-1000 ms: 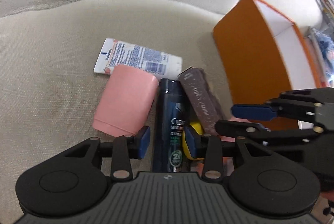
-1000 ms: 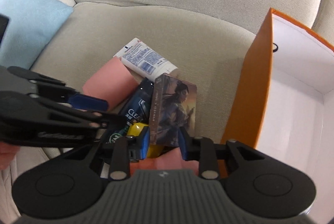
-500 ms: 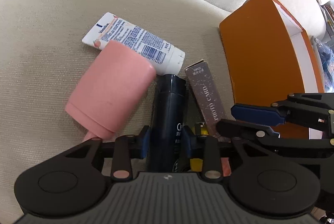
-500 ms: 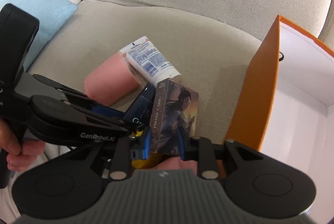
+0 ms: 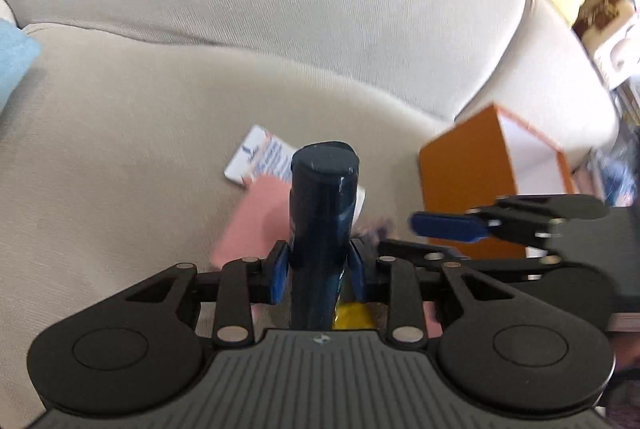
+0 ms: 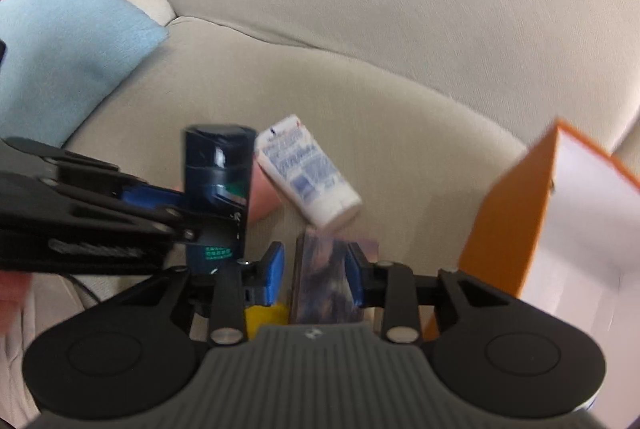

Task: Organize rigid objects
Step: 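Grasp the dark blue deodorant can with the left gripper while the right grasps the white tube, then carry the deodorant can with the left gripper while the right carries the white tube into the box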

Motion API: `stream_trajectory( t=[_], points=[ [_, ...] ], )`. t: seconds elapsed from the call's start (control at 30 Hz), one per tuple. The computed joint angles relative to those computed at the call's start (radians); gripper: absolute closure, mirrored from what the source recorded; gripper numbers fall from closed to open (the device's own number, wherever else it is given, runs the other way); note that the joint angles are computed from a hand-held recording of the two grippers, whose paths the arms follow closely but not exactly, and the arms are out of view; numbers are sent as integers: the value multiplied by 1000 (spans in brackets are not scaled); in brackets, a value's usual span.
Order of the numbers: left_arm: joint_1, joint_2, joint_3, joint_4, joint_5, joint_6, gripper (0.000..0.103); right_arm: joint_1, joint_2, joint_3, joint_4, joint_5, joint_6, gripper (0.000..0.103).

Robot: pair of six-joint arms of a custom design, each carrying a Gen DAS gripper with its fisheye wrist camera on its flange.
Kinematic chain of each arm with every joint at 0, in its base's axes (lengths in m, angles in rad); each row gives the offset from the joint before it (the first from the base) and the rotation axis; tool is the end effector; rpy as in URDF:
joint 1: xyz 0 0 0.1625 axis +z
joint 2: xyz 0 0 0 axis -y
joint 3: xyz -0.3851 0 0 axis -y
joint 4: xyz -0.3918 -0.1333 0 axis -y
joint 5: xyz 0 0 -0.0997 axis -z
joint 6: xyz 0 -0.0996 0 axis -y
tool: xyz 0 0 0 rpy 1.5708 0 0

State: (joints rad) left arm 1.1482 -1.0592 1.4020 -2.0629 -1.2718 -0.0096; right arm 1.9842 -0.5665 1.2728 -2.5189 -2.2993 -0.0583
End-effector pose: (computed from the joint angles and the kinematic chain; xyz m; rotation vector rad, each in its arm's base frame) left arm -0.1266 -0.6780 0.2873 0.5561 2.8120 -0.3020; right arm 0.3577 -0.6486 0.0666 0.4580 -2.3873 0.4539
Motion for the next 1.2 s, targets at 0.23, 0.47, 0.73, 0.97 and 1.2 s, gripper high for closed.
stream_trajectory(
  t=[0.23, 0.47, 0.73, 0.97, 1.2],
  points=[
    [12, 3, -31, -15, 28, -31, 67, -23, 156, -263, 138, -26, -113, 68],
    [33, 15, -57, -3, 37, -66, 68, -56, 283, -500, 329, -15, -75, 56],
    [59, 29, -83, 0, 11, -88, 67, -112, 295, -564, 400, 150, 102, 44],
    [68, 20, -77, -6, -2, -101, 67, -84, 271, -493, 359, 106, 53, 57],
    [61, 21, -67, -19, 9, -116, 67, -57, 186, -371, 309, 139, 90, 81]
  ],
)
